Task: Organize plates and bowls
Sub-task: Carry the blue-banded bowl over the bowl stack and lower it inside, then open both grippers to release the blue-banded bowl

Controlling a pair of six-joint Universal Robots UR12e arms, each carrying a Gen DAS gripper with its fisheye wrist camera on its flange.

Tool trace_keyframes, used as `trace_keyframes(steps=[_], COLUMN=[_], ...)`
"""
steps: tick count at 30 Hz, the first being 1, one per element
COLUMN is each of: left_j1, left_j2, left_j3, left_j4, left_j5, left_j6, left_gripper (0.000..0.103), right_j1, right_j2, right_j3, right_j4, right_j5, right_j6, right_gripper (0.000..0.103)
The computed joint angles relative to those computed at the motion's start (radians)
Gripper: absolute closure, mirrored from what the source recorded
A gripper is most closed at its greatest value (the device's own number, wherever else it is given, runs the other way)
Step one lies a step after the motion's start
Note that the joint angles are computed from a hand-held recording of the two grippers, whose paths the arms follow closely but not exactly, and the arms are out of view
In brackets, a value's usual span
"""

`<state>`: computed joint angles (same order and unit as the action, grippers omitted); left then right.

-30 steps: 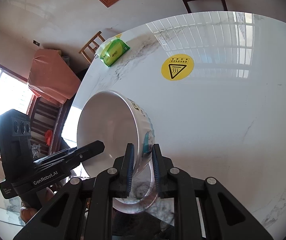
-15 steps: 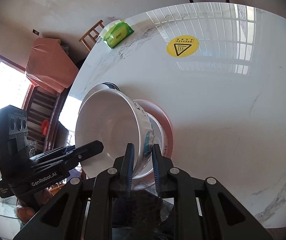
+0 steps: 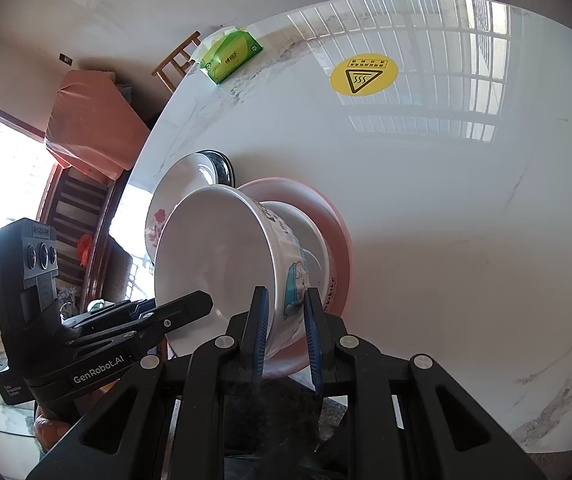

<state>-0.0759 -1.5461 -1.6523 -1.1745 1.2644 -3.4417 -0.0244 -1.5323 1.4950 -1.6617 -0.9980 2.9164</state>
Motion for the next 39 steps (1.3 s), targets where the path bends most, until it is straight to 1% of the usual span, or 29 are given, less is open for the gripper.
trace_keyframes(steps=[3,11,16,18,21,25,28,32,34,37,39], left_j1=[0.001,-0.013,-0.022,-0.027,-0.037,-0.036,-0.031,-0.037,-0.038,-0.031,-0.027], left_j2=[-0.005,-0.002,0.000,-0.002,-0.003,-0.003,0.004,0.025,0.040,0.068,0.084], left_j3=[0.008,0.003,0.000,0.000,-0.002,-0.005,-0.012,-0.034,-0.052,-0.086,-0.107], left_j4=[-0.005,0.009,0.022,0.026,0.040,0.053,0.067,0.136,0.183,0.247,0.275], left_j5=[0.007,0.030,0.042,0.048,0.070,0.061,0.058,0.088,0.097,0.104,0.099], left_j6=[0.002,-0.009,-0.009,-0.003,0.002,-0.003,0.009,0.032,0.032,0.018,0.005], left_gripper=[0.083,0.082,0.078,0.074,0.072,0.071,0.070,0.067,0.065,0.063,0.063], right_j1=[0.003,0.008,0.010,0.011,0.011,0.012,0.013,0.013,0.012,0.003,-0.004], right_j2=[0.002,0.008,0.009,0.008,0.009,0.009,0.007,0.004,-0.005,-0.029,-0.055], right_j3=[-0.002,-0.001,0.003,0.004,0.004,0.006,0.009,0.013,0.023,0.052,0.086], right_j4=[-0.001,0.001,-0.001,-0.005,-0.011,-0.014,-0.018,-0.028,-0.051,-0.122,-0.199], right_j5=[-0.002,-0.006,-0.012,-0.016,-0.020,-0.023,-0.024,-0.022,-0.018,0.005,0.016], right_j6=[0.004,0.005,0.003,0.004,0.009,0.012,0.011,0.007,0.004,-0.004,0.013], right_gripper=[0.086,0.086,0.086,0.086,0.085,0.085,0.085,0.084,0.084,0.082,0.082])
